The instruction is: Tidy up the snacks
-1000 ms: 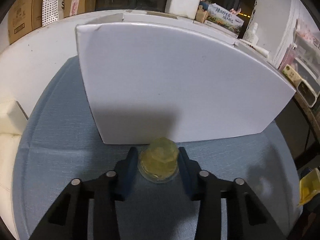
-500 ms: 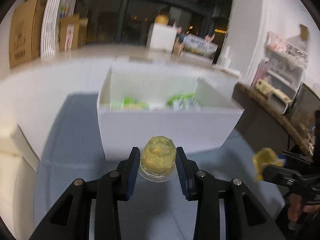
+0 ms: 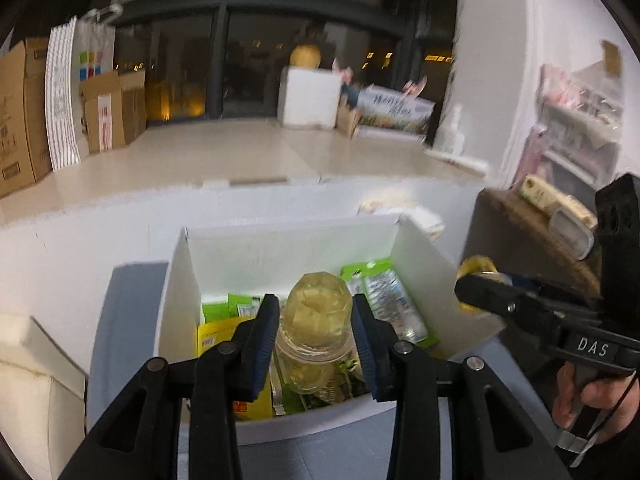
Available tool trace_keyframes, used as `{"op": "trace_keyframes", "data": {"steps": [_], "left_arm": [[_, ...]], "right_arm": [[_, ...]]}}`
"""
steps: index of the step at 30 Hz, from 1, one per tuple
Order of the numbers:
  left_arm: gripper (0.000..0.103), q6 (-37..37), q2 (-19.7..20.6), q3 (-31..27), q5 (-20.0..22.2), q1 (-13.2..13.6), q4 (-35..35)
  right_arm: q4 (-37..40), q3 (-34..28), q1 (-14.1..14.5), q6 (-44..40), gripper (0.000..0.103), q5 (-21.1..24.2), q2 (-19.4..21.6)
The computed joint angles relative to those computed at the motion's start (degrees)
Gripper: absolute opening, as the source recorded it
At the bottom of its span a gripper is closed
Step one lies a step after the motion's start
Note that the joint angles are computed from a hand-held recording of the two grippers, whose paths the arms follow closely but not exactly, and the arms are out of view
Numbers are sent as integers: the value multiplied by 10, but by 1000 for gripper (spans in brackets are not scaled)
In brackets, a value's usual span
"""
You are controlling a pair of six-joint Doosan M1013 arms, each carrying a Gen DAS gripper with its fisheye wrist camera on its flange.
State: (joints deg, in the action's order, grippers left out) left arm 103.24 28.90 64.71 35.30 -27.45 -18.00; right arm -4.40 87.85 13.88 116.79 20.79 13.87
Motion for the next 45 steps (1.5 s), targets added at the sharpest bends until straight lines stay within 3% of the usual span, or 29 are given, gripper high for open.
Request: {"op": "trace_keyframes", "data": {"steps": [1,2,3,5,9,13,16,19,24,28,32,35,38,40,45], "left_arm": [[69,-29,8,-11,14,-2,24],[96,-44,10,-10,16,-3,38],[103,-56,8,-3,9,-4,46],[103,-56,6,5,4,-2,46],[103,-67,-1,14,8,-4,76],[103,-64,-19,42,-36,-6,84],[103,-127,-29,51,-40,-11,138],[103,-150,-42,68,-50,-12,150],[103,-220,-64,91,-38,-15,192],[103,-182,-92,128,-58,-11,145],[103,-183,-125,165,-75,-15,164],[103,-169,-145,185,-79,-15,140],[103,-218,-167,211,-88,-21,182],[103,-201,-177,225,-80,-20,162],[103,-251,-205,263,-85,-28,204]], "right_arm": [[4,-6,-3,1,66,11,7],[-3,-7,-5,12,79,17,10],[-29,-6,-5,39,100,17,11],[-76,6,-5,97,103,8,7],[-85,14,-8,114,103,21,2],[-155,14,2,160,103,37,-5],[-234,7,20,202,103,72,-7],[-283,9,35,224,103,84,-15],[-305,18,51,229,103,88,-33],[-309,40,62,239,103,74,-58],[-342,58,80,271,103,89,-80],[-355,78,90,305,103,83,-98],[-406,102,108,355,103,87,-114],[-403,113,116,356,103,90,-120],[-384,132,130,377,103,104,-131]]}}
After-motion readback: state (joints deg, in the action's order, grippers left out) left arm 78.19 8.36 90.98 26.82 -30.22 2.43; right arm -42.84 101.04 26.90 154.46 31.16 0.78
